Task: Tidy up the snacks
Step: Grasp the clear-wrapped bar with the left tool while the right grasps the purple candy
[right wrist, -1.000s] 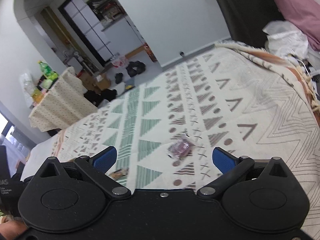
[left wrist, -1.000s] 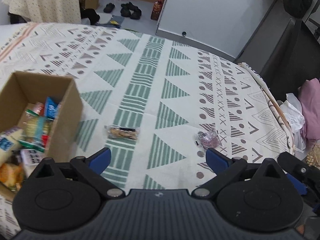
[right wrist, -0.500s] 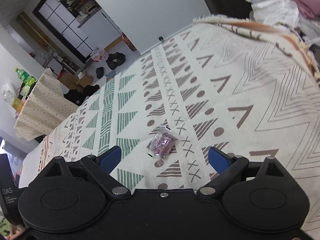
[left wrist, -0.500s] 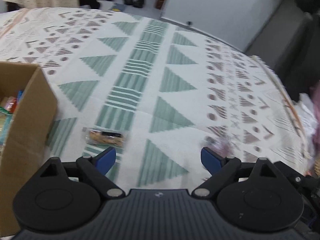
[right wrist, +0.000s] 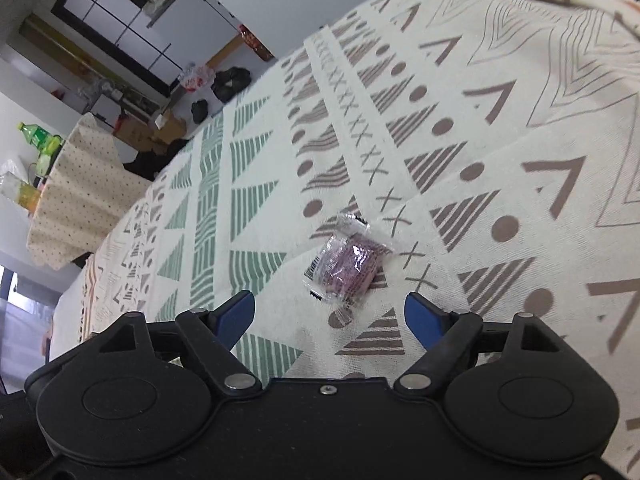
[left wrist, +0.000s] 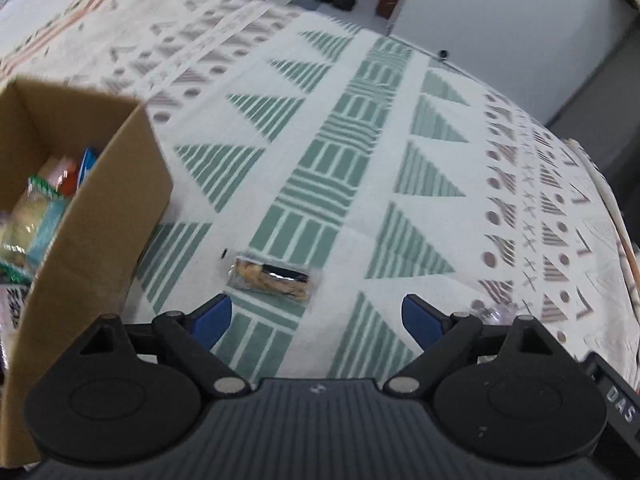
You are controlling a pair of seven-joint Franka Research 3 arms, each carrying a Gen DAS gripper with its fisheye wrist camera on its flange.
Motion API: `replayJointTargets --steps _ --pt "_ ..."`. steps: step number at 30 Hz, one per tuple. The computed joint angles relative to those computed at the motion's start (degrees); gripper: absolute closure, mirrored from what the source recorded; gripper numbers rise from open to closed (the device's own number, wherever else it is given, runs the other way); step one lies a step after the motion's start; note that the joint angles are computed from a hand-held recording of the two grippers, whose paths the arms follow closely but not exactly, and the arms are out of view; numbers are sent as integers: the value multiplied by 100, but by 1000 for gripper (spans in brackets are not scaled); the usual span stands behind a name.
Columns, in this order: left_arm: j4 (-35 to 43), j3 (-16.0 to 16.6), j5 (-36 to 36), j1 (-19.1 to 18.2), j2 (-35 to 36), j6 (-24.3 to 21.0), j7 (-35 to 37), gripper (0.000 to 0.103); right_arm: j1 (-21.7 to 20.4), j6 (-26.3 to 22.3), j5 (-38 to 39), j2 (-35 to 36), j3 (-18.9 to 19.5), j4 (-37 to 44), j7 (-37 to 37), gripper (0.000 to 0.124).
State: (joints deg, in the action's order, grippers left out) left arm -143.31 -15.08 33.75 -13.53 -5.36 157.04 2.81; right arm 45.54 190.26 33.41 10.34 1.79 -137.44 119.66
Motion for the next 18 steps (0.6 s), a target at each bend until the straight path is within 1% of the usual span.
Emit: replayJointTargets --steps 2,4,5,6,7,8,9,11,13,15,17,18 --pt "43 30 102 52 114 -4 -75 11 -273 7 -75 50 261 38 38 43" --pt "31 76 342 133 181 121 -392 11 -295 -35 -126 92 274 83 45 43" --pt "43 107 353 153 225 161 -412 11 -373 -48 -170 112 345 97 52 43" --pt "69 140 260 157 282 175 -340 11 -282 -77 -184 133 251 116 60 43" --pt "85 173 157 165 331 207 -284 11 -16 -123 -171 155 -17 142 85 43" --pt "86 200 144 183 365 264 -330 12 152 -141 -174 187 -194 164 128 43" --pt "100 221 208 201 401 312 -410 18 231 -124 -181 217 -273 179 175 43" --pt "174 246 252 205 500 324 -401 24 224 -97 -208 292 -274 241 218 43" --pt "252 254 319 177 546 191 -444 31 348 -81 -213 354 -395 316 221 44" --pt "247 274 351 166 546 237 -440 41 385 -60 -200 410 -428 380 234 44" --pt "247 287 386 162 546 228 -456 45 510 -22 -137 489 -548 450 249 44" --pt "262 293 419 162 562 218 -464 46 709 -7 -67 533 -740 486 246 44"
